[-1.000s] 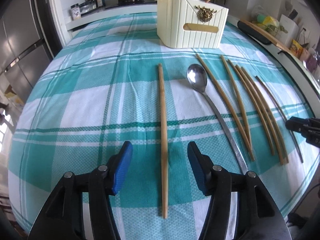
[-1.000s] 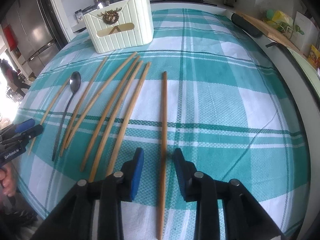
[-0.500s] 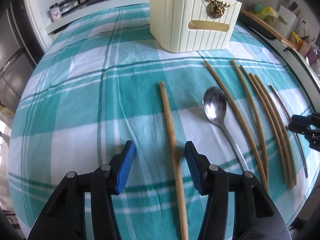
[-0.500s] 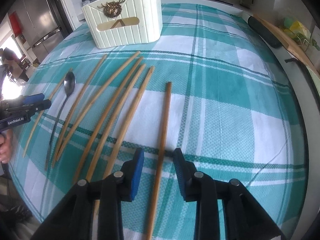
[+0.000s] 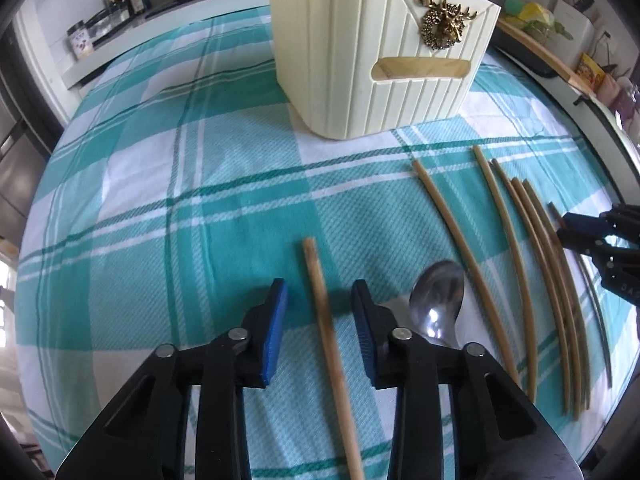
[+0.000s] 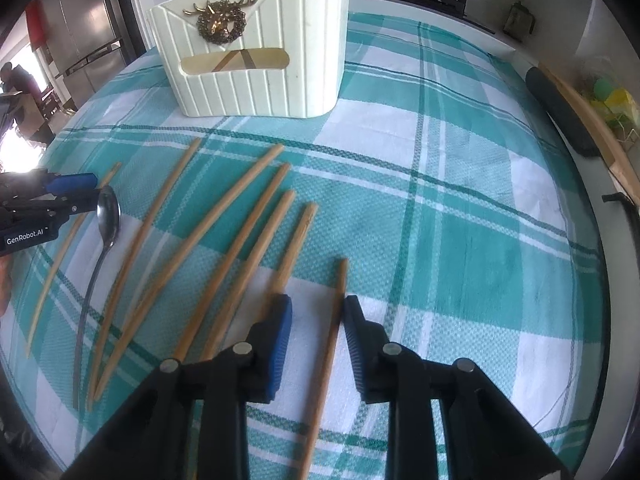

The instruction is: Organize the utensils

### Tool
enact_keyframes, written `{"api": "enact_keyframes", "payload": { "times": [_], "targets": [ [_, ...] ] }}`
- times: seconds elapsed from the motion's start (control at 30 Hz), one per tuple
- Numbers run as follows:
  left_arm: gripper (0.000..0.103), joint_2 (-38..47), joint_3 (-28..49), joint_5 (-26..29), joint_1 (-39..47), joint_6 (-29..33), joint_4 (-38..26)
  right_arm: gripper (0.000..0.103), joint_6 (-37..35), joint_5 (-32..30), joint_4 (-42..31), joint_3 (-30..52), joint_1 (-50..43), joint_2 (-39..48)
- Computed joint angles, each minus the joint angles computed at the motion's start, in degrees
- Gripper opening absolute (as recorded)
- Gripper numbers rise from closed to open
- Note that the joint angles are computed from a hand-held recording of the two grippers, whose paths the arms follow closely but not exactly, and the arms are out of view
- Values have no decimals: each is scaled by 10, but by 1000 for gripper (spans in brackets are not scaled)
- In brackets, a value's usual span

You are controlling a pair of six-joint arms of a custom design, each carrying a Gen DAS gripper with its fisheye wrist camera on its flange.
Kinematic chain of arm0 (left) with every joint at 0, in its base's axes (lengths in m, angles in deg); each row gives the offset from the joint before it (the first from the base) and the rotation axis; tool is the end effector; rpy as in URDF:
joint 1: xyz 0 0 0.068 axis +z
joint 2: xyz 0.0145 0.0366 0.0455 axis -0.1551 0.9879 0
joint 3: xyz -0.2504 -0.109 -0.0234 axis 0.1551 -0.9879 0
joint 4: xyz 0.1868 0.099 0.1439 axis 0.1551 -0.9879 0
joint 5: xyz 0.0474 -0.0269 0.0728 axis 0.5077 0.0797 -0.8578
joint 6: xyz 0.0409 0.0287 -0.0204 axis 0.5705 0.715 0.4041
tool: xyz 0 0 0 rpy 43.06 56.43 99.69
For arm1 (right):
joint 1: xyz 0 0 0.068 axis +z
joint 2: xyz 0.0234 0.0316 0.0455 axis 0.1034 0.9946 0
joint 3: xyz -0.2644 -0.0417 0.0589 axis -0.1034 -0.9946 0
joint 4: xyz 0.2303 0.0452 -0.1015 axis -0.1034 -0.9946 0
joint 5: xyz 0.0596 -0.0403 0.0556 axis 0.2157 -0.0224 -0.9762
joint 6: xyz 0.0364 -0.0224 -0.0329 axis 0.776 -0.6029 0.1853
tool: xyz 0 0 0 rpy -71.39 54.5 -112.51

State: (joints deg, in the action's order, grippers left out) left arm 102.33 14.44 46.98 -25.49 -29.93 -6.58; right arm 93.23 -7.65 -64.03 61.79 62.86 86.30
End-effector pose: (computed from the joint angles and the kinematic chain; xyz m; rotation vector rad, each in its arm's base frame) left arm 0.2413 -0.0775 0.0844 0.7688 2.5622 -0.2162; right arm 0.1485 0.2016 0.0865 -0.0324 2.6667 -0.0549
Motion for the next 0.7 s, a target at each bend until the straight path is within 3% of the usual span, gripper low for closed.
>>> {"api": "enact_keyframes", "payload": {
  "times": [0.1,0.27,0.4,0.57,0.7],
  "targets": [
    [6,7,9,5,-8,-5,-3,8,-10,-5,5,4,-10,2],
    [5,-3,4,25,4,-23,-1,6,-10,-14,43,-20,-25,-14],
    [5,-72,-13,48,33,-28,-19,6,4,-6,63,-60,-27,-89],
    [5,-213,-17,101,86,-19,-107,6,33,46,-18,-60,19,-210],
    [5,-345,-6,161,136,0,-211,6,85,127,-133,-15,105,-288]
  ]
}}
